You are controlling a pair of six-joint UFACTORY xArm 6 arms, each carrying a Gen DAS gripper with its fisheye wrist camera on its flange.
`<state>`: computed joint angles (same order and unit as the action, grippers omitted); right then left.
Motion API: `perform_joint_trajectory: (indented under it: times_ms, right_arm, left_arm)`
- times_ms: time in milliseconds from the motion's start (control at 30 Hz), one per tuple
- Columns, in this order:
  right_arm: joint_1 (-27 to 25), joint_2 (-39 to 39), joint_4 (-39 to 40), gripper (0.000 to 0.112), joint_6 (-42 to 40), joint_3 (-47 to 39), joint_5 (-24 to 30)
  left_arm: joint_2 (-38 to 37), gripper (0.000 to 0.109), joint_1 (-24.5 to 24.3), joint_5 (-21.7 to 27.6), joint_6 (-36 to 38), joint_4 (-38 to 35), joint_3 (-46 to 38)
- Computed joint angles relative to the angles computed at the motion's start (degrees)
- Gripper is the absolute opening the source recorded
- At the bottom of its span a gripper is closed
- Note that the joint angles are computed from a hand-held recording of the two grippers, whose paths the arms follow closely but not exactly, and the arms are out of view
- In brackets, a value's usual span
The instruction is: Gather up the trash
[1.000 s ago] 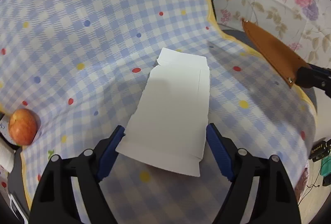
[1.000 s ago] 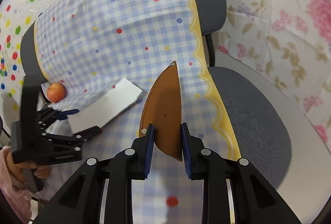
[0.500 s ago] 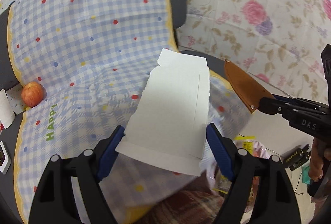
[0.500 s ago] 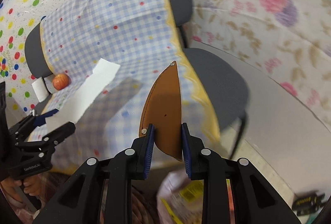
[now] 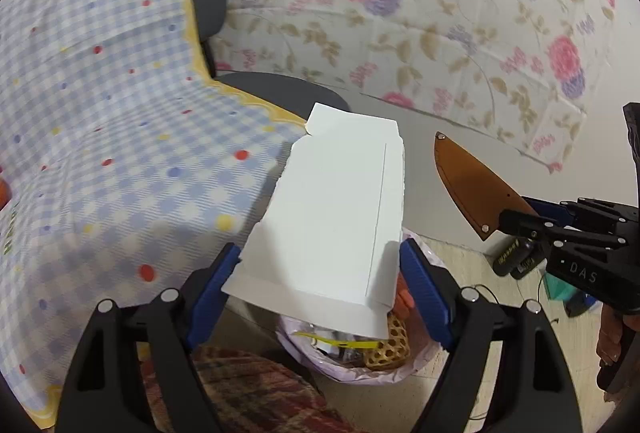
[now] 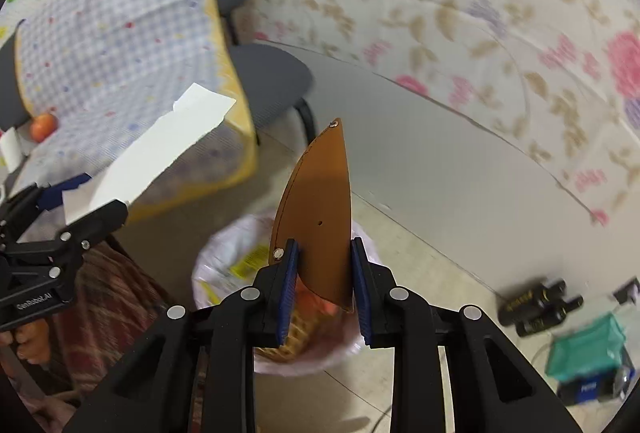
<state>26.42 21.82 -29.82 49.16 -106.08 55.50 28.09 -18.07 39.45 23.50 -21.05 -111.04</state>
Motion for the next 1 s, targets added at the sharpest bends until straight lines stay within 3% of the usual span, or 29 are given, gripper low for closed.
perform_joint_trajectory:
  times_ms: [167, 267, 367, 400, 467, 567, 767, 933, 1000]
  right_arm:
    - [-1.22, -0.26, 0.38, 0.032, 2.49, 2.72, 1.07]
    - [-2.03, 1.93, 1.75, 0.051, 1.08, 1.24, 0.7]
    - [-2.61, 0.39, 2.09, 0.053, 1.51, 3.8, -2.38]
    - [-2.83, -0.37, 2.03, 0.053, 1.65, 4.67, -3.3]
    - [-3.2, -1.82, 2.19, 0.053, 2.19, 6.01, -5.16]
    - [-3.43, -3.11, 1.97, 0.053, 3.08, 6.42, -6.73]
    - [-2.54, -3.42, 2.03, 0.059, 2.4, 3.44, -9.58]
    - [-0.29, 1.96, 8.0, 0.085, -6.77, -7.99, -9.38]
    - [0.72, 5.35, 9.96, 0.088, -9.86, -14.17, -8.74]
  left_arm:
    - [1.41, 0.079, -2.06, 0.68, -0.33, 2.38, -0.66]
    - [3.98, 0.08, -2.51, 3.37, -0.5, 2.53, -4.06]
    - [8.63, 0.082, -2.32, 8.73, -0.73, 1.71, -10.84]
    - [9.82, 0.088, -2.38, 9.8, -1.21, 2.18, -12.42]
    - [11.26, 0.089, -2.46, 10.88, -0.81, 2.76, -14.31]
    - [11.02, 0.093, -1.9, 10.64, -1.14, 2.35, -14.73]
    - [7.26, 0.096, 0.44, 4.98, -5.28, 5.05, -12.45]
    - [2.53, 0.096, 2.98, 1.52, -12.44, 10.98, -9.08]
    - [0.66, 0.096, 4.01, 1.51, -15.66, 14.06, -7.85]
